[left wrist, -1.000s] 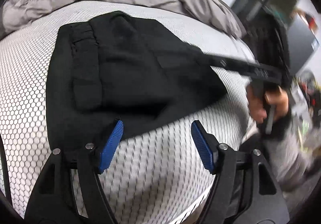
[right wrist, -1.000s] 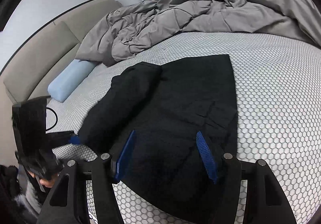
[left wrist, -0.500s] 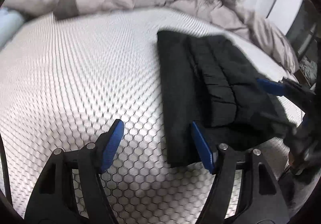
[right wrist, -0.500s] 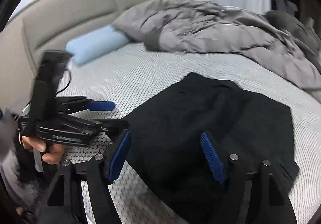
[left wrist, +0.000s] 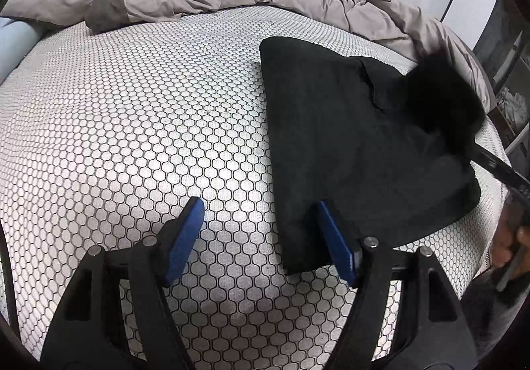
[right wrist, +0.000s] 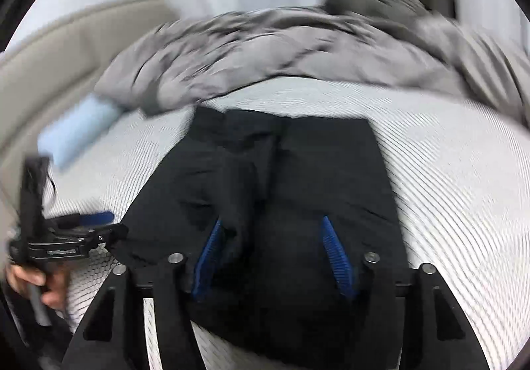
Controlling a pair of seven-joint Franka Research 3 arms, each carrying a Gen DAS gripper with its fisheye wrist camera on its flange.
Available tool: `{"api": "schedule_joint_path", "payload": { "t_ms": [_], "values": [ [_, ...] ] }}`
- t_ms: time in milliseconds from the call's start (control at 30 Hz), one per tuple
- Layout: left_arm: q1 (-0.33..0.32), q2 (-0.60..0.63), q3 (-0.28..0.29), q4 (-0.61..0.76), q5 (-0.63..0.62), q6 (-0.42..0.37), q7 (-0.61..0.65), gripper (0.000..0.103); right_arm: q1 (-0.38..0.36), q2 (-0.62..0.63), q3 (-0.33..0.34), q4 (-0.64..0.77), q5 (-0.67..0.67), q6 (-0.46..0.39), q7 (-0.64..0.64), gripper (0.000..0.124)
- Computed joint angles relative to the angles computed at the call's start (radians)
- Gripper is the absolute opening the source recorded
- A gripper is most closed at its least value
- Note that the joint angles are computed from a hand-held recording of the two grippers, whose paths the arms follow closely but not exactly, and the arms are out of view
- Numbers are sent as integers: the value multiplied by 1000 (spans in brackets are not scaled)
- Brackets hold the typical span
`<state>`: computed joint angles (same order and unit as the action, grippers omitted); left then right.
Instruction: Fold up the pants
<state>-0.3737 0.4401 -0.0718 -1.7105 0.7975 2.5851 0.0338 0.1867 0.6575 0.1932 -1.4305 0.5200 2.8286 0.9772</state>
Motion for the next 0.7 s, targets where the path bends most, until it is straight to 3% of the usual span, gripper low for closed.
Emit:
{"api": "schedule_joint_path", "payload": {
  "t_ms": [33, 133, 167, 233, 300, 367, 433, 533, 600, 667, 700],
  "values": [
    [0, 3, -1, 9, -2, -10, 9, 69, -16, -6, -1, 2, 7, -27, 6, 66],
    [-8, -3, -1, 18, 5, -24, 6, 68, -76, -54, 16, -55, 56, 6, -27, 67],
    [-8, -8, -2, 17, 5, -19, 1, 68, -123, -65, 54, -65, 113, -1, -75, 67],
    [-20, -21, 9, 9, 42, 5, -38, 68, -189, -57, 107, -35, 205, -77, -153, 67],
    [-39, -24, 27, 15, 112, 24, -89, 68, -232, -30, 132, 26, 276, -220, -190, 67],
    [-40, -13, 23, 31, 134, 27, -94, 68, -227, 22, 122, 116, 289, -361, -165, 67],
    [-34, 4, 11, 52, 124, 27, -76, 68, -185, 55, 81, 169, 267, -431, -113, 66],
    [-35, 29, 4, 84, 95, 6, -42, 68, -127, 129, 22, 278, 218, -500, -25, 55],
    [-40, 39, 3, 99, 83, -4, -22, 68, -88, 185, -20, 362, 157, -521, 69, 16],
    [-48, 36, 13, 95, 89, -1, -34, 68, -113, 170, 15, 336, 151, -499, 54, 11],
    [-53, 29, 20, 86, 99, 2, -53, 68, -127, 122, 26, 273, 195, -485, -13, 10]
  ]
}}
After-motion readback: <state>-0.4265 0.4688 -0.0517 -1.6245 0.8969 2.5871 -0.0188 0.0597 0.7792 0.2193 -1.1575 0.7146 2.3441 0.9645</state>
